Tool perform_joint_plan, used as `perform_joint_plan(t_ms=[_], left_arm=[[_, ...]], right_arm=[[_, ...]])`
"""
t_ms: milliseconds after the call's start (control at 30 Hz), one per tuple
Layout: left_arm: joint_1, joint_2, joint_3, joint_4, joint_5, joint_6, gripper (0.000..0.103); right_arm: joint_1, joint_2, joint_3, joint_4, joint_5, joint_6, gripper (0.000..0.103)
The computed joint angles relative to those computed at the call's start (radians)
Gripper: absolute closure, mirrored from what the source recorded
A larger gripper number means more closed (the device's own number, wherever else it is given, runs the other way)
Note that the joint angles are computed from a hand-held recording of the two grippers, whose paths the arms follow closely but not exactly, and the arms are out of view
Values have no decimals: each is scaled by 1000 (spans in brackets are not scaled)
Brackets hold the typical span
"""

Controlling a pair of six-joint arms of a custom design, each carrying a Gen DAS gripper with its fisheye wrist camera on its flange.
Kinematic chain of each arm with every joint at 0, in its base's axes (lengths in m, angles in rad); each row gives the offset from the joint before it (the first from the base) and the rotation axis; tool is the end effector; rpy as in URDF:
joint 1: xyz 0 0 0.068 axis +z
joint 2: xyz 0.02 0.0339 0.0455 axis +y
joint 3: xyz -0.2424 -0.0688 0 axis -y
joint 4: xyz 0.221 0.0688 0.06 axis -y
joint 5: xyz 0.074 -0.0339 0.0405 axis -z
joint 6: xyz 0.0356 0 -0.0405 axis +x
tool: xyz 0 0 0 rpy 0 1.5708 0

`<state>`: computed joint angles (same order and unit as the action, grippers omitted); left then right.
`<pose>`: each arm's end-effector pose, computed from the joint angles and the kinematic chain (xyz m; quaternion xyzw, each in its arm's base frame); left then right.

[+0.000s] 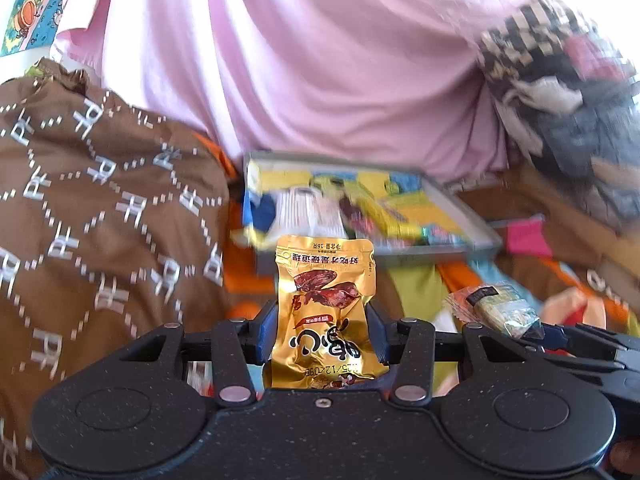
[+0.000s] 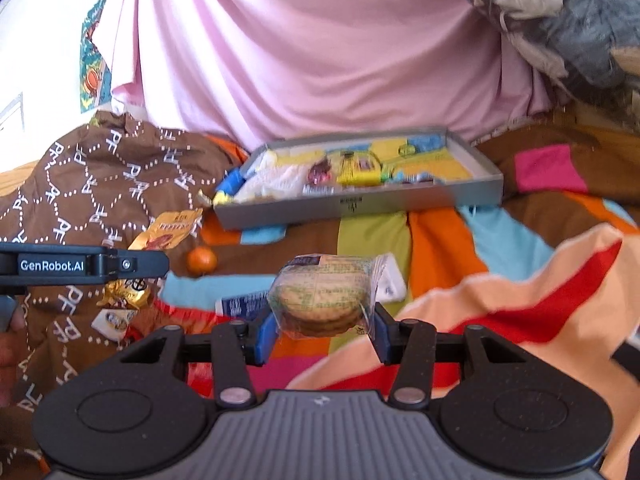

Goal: Organize snacks
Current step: 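Carry the gold bag and biscuit with both tools over the grey tray, then lower the gold bag and biscuit into the tray and open both tools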

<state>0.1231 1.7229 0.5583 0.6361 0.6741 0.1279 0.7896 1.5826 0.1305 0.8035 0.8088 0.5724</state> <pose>0.2876 0.0132 0.1225 0.1666 0.8181 -0.2257 0.5021 0.1501 0.1148 0.0840 0.0848 0.8375 -0.0163 0.5396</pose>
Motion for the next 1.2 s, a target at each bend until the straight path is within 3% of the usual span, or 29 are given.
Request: perform_joint_plan(t_ms=[133, 333, 500, 600, 933, 1200], left_arm=[[-46, 32, 116, -19, -42, -94, 55], [-143, 143, 344, -95, -153, -135, 55], [-208, 247, 515, -137, -279, -161, 54], [-241, 324, 647, -220, -338, -165, 54], [-292, 493, 938, -404, -379, -112, 54], [-314, 546, 1025, -475, -395, -102, 54]], right_arm=[[-97, -55, 5, 40, -96, -112, 51], [-255, -93, 50, 122, -186, -316, 51], [-424, -83, 161, 78, -323, -430, 50], [-495, -27, 241, 91, -370, -511, 50], [-631, 151, 524, -64, -442, -481, 50], [-687, 239, 609, -127, -454, -439, 50]])
